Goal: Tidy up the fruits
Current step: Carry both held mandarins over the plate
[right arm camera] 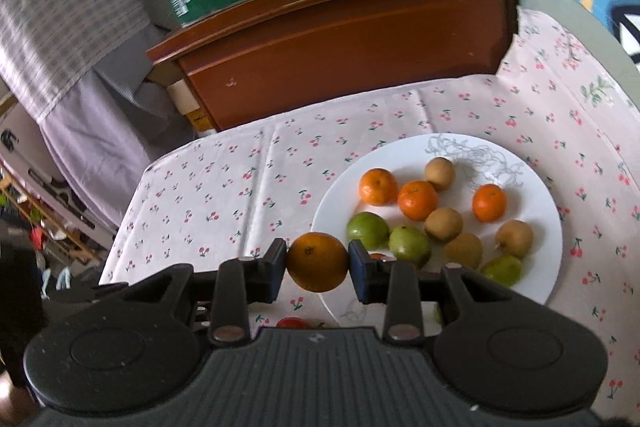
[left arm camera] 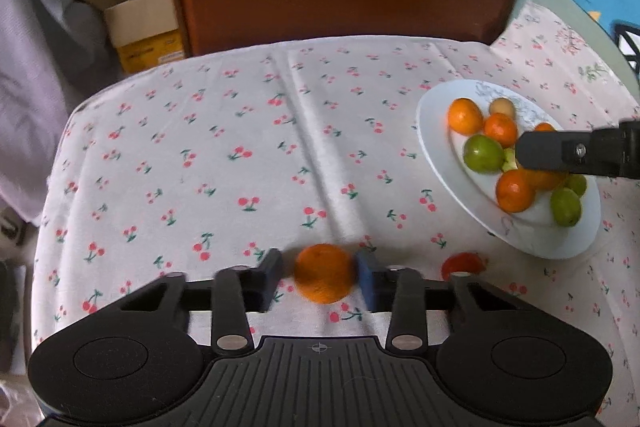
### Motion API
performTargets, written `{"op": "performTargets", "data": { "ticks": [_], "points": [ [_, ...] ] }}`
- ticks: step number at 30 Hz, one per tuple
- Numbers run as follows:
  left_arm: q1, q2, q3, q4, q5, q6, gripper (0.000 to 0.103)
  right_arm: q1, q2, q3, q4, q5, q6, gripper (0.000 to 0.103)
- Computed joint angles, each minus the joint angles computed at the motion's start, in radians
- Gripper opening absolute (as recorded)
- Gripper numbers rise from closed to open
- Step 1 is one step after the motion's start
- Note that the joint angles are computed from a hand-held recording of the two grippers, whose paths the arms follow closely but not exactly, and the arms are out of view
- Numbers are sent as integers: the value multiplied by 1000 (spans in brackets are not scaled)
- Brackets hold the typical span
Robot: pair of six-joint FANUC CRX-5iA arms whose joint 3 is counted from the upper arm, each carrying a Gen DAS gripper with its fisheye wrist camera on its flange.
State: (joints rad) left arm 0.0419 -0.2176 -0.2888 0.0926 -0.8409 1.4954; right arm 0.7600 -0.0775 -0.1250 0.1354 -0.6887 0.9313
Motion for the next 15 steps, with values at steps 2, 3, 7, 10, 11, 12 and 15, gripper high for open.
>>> {"op": "performTargets", "data": {
  "ticks": [2, 3, 7, 10, 11, 12, 15],
  "points": [
    [-2, -3, -3, 0, 7, 11, 30, -8, -4, 0, -5, -2, -14, 34],
    [-3, -2, -4, 2, 10, 16, 30, -12, -7, 0, -8, -2, -19, 34],
    [-2, -5, -6, 36, 41, 10, 29, -28, -20, -5, 0, 1, -48, 34],
    [1, -14, -20, 103, 84, -35, 30, -44, -41, -20, 26, 26, -86, 34],
    [3, -16, -27, 133, 99, -59, 30, -51, -48, -24, 35, 34, -102, 34],
    [1, -17, -31, 158, 115, -79, 30, -60, -55, -30, 48, 45, -125, 34],
    [-9, -12, -39, 219, 163, -140, 30, -78, -68, -49, 103, 68, -197, 34]
  ]
}}
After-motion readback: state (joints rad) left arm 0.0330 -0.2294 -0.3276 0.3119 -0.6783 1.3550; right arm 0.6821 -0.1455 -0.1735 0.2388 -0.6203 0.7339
